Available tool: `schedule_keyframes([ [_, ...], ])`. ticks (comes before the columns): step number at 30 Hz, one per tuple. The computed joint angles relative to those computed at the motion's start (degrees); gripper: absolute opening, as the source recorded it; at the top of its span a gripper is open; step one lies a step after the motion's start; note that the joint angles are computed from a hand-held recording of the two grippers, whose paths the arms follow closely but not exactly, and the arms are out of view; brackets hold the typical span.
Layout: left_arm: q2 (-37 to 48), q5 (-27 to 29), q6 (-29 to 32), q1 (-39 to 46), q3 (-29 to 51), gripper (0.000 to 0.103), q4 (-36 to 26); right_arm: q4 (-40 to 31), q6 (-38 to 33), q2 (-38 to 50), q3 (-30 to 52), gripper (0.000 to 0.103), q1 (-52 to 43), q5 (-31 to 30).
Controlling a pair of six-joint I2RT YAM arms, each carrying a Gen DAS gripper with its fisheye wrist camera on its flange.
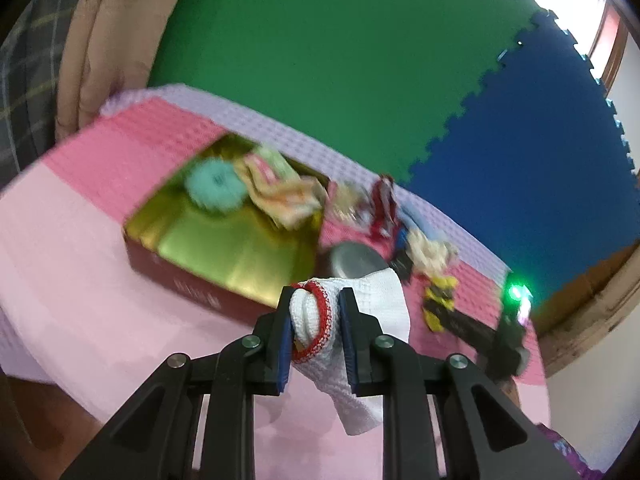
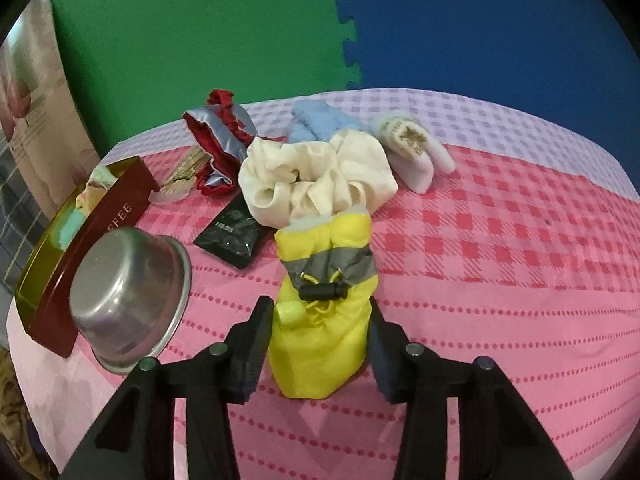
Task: Organize soft objects
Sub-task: 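Carry the white sock into the tin with the left gripper while the right gripper grasps the yellow sock, then carry the yellow sock into the gold tin and open the right gripper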
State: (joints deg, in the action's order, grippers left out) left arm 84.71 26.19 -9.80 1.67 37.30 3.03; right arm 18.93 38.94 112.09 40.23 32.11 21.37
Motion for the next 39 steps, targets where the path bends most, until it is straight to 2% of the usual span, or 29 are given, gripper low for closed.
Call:
schedule_keyframes([
  [6, 11.9, -7.0, 6.2, 0.6, 12.7, 0.019, -1.8, 2.1, -0.6, -0.7, -2.0, 0.037, 3.4, 3.4],
  [11, 25.2, -11.7, 8.4, 0.6, 24.9, 0.019, -3.3, 3.5, 0.3, -2.0, -4.6, 0.037, 5.0, 4.2],
  [14, 28.9, -15.1, 9.9, 0.1, 27.8, 0.02, -2.9, 3.9, 0.2, -1.8, -4.8, 0.037, 4.6, 3.6],
  [19, 33.2, -19.0, 11.7, -0.2, 30.9, 0.027, -2.4, 4.2, 0.3, -1.7, -4.6, 0.037, 4.3, 2.9],
  [20, 33.5, -19.9, 11.5, -0.3, 31.2, 0.034, -2.2, 4.3, 0.3, -1.7, -4.7, 0.037, 4.2, 2.8],
  [22, 33.1, -21.4, 10.8, -0.5, 29.8, 0.051, 0.3, 4.4, 0.4, -1.6, -4.7, 0.037, 4.2, 2.8],
  [23, 32.6, -22.5, 10.4, -0.6, 29.0, 0.066, 1.6, 4.4, 0.4, -1.7, -4.8, 0.037, 4.2, 2.7],
  [24, 31.8, -23.8, 10.0, -0.8, 27.8, 0.076, 3.0, 4.4, 0.5, -1.7, -4.7, 0.037, 4.2, 2.6],
  [26, 28.7, -26.6, 9.1, -1.3, 23.9, 0.08, 7.2, 4.4, 0.5, -1.6, -4.6, 0.037, 4.1, 2.5],
  [29, 22.0, -28.6, 7.2, -2.2, 17.5, 0.098, 10.4, 4.9, 0.5, -1.6, -4.8, 0.037, 3.8, 1.9],
  [33, 10.4, -27.9, 3.9, -3.8, 7.1, 0.1, 10.4, 5.5, 0.2, -1.7, -5.2, 0.037, 3.5, 1.4],
  [39, -4.5, -31.7, 0.0, -7.8, -7.2, 0.1, 6.2, 6.1, 0.0, -2.1, -5.8, 0.036, 3.7, 1.3],
])
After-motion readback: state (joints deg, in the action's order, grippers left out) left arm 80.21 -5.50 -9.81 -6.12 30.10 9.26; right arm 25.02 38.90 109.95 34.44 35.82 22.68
